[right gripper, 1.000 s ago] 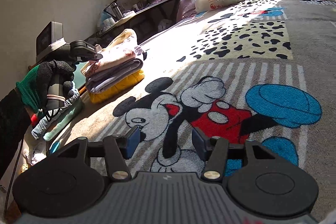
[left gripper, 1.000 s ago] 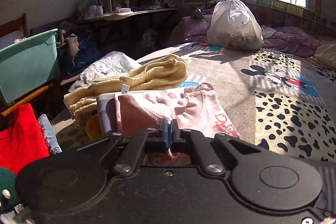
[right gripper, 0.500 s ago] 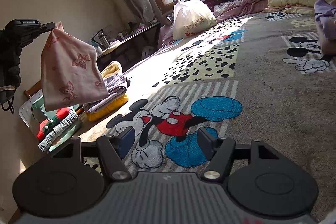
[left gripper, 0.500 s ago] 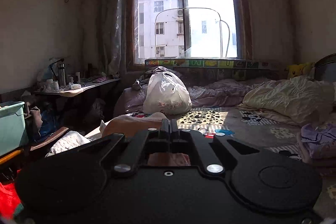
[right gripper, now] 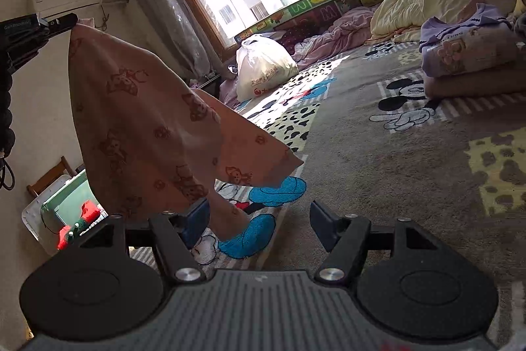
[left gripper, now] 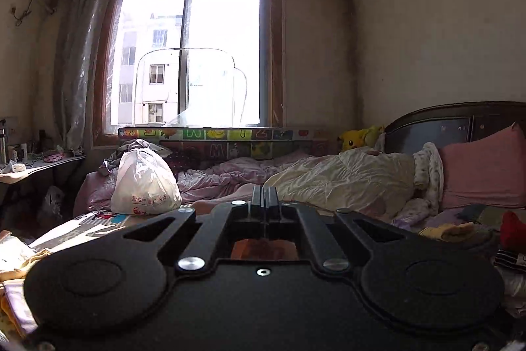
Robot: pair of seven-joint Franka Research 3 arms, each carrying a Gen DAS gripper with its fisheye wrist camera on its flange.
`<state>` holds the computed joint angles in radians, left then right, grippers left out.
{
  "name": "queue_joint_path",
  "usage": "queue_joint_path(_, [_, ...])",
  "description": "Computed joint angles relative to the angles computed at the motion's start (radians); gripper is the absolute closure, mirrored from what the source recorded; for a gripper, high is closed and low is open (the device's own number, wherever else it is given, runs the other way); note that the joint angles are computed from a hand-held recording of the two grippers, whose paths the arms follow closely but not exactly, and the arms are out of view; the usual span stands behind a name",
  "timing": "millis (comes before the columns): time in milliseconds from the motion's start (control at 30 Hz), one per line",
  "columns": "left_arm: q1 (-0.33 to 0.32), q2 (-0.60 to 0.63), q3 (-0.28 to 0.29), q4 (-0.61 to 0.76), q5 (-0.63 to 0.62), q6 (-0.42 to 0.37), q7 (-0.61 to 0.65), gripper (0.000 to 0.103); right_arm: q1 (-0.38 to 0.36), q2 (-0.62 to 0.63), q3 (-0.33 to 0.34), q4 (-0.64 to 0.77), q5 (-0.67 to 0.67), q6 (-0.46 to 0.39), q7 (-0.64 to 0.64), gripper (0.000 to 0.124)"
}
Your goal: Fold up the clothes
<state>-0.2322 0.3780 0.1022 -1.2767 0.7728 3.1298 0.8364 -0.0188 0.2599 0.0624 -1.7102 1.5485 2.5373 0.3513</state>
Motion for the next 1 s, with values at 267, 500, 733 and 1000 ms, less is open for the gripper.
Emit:
queue_joint_path(267, [0.075,-0.064,-0.165,-0.173,-0.164,0.06,0.205,0.103,-0.029,-0.005,-0.017,-0.019,0.064,-0.005,-0.029,0.056])
queue_joint_path(500, [0.041,-0.201,-0.147,-0.471,-0.167,0.013,0.211,0.103,-0.052,-0.008,-0.027,-0.036,0.101,-0.049,-0.059,0.056])
queue_joint_path(733, [0.116,-0.319,-0.266,-0.717,-0.438,-0.097,0.423,0.103,-0.044,-0.007,-0.029,-0.045,0.082,-0.075,-0.095,0.057])
queue_joint_path(1000, [0.096,-0.454,-0.271,-0.876,-0.716,-0.116,0.618,0.053,-0.022,0.008,-0.014,-0.042,-0.016,-0.088,-0.051,0.063])
